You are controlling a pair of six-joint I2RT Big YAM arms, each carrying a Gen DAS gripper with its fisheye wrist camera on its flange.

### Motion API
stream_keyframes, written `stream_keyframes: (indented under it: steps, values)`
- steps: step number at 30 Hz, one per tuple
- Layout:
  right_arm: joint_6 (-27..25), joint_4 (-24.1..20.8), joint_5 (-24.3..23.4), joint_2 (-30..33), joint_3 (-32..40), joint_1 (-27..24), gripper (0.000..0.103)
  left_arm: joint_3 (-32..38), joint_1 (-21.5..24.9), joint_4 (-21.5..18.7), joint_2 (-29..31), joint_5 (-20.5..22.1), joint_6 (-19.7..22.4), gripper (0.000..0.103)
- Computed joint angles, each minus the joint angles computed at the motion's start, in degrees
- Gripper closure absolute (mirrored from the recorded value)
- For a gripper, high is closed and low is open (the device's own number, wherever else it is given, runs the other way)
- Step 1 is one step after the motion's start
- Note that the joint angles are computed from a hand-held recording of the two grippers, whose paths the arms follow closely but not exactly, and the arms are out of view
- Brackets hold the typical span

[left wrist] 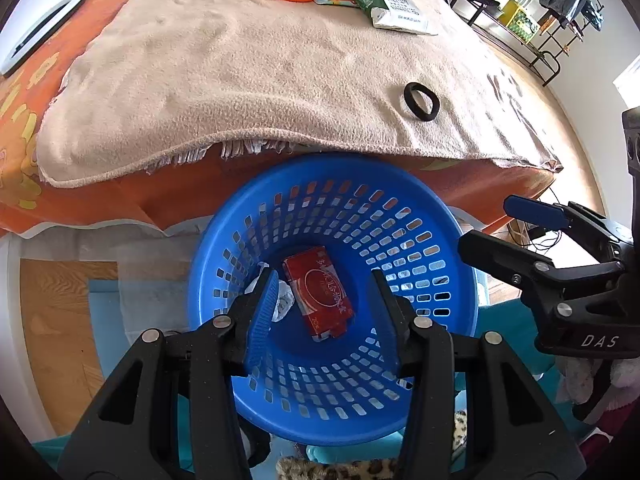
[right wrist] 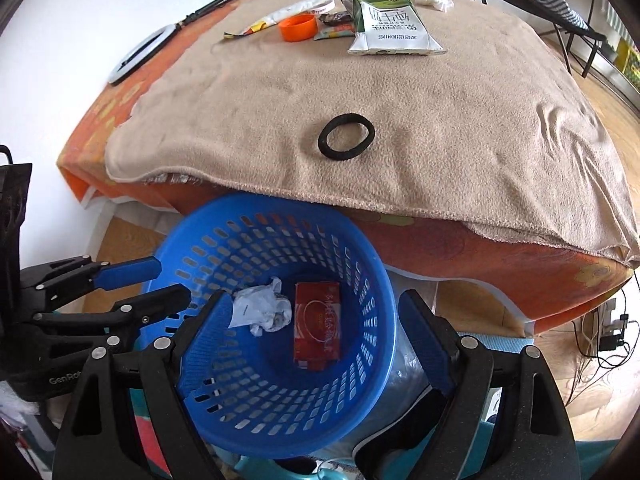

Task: Collect trash
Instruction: 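Grasp the black hair tie with the left tool while the right tool reaches the green milk carton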

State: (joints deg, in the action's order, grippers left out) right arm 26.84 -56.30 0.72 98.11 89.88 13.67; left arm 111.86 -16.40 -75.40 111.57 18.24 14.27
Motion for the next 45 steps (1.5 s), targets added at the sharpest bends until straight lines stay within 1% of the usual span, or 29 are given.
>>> stream_keyframes:
  steps: [11,15,26,31,35,40,45]
  values:
    - [-1.9,0.4,3.3,-0.8,1.8,0.0,0.018,1.6,-0.4,0.2,0.3,0.1,-0.7,0.056]
    - [-2.4,0.6,3.8,-1.1,2.5,-0.5,0.018,2.4,-0.6,0.3,0.6,-0.1,-0.7,0.056]
    - [-3.9,0.2,5.1,-0.8,4.7,-1.2,0.018,8.5,-1.7,-1.5,3.5,0.2,-0.5,0.056]
    - [-4.7,0.8,4.6,-0.9,5.5,-2.4,0.018,14.0,-2.6,-3.6,6.2,1.2,-0.3,0.056]
    - [-4.3,1.5,3.9,-0.8,6.7,-4.6,0.018,20.3,-3.4,-5.9,9.4,2.3,0.3,0.056]
    - [-4.5,1.5,3.6,0.2,10.1,-7.6,0.017,31.1,-4.5,-9.9,15.1,3.6,0.6,0.056]
    - [-6.4,0.5,3.6,3.3,16.5,-10.0,0.017,44.3,-5.7,-15.2,22.3,4.0,1.4,0.057]
